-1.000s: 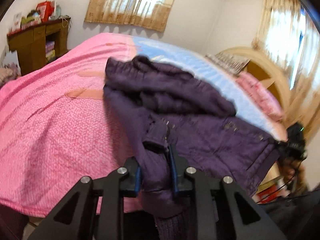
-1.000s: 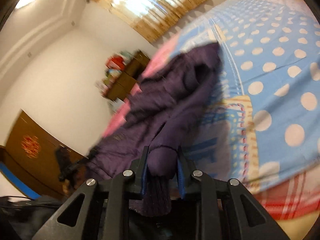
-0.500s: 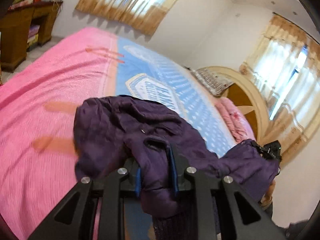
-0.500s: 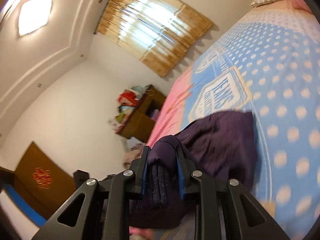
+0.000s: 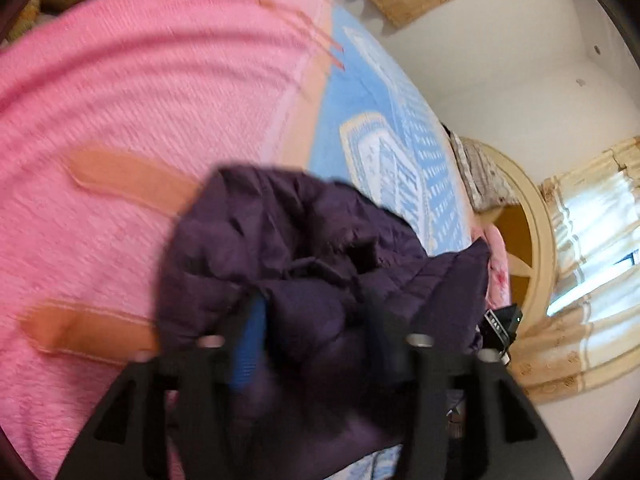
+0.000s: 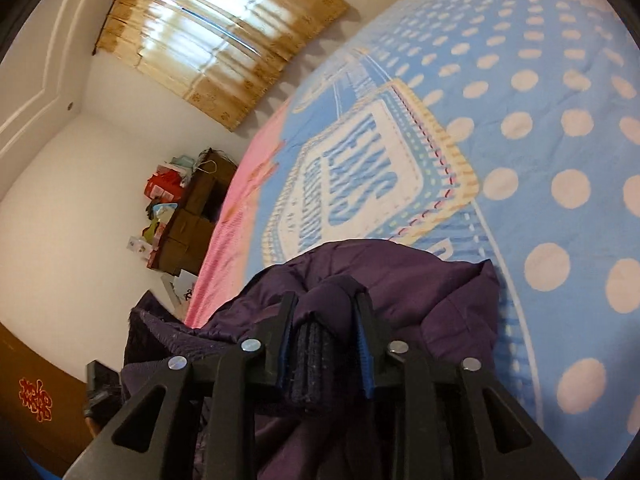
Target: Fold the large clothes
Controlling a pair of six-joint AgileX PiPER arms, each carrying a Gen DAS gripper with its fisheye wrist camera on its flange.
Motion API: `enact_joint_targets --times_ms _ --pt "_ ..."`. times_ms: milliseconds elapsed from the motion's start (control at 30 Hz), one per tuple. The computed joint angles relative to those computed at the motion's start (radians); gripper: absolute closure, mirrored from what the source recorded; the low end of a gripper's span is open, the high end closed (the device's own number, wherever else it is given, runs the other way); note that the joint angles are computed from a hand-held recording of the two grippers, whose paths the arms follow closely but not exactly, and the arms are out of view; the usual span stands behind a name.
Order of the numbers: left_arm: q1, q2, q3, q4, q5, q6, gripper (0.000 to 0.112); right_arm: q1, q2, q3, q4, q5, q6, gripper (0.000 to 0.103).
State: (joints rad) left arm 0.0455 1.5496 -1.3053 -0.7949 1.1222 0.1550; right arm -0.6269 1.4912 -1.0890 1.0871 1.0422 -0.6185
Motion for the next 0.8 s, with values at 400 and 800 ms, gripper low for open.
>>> enact_joint_targets --times_ms 400,800 --pt "-0.251 -0.201 0.099 0.483 -0.323 -0.194 0.014 0.134 -0.222 -0.028 -0.26 -0.116 0.082 0.016" --pt "-0.734 0.001 0.103 1.496 -0.344 -0.757 0.075 0.584 -0.18 -0.035 -0.816 -0.26 0.294 0.065"
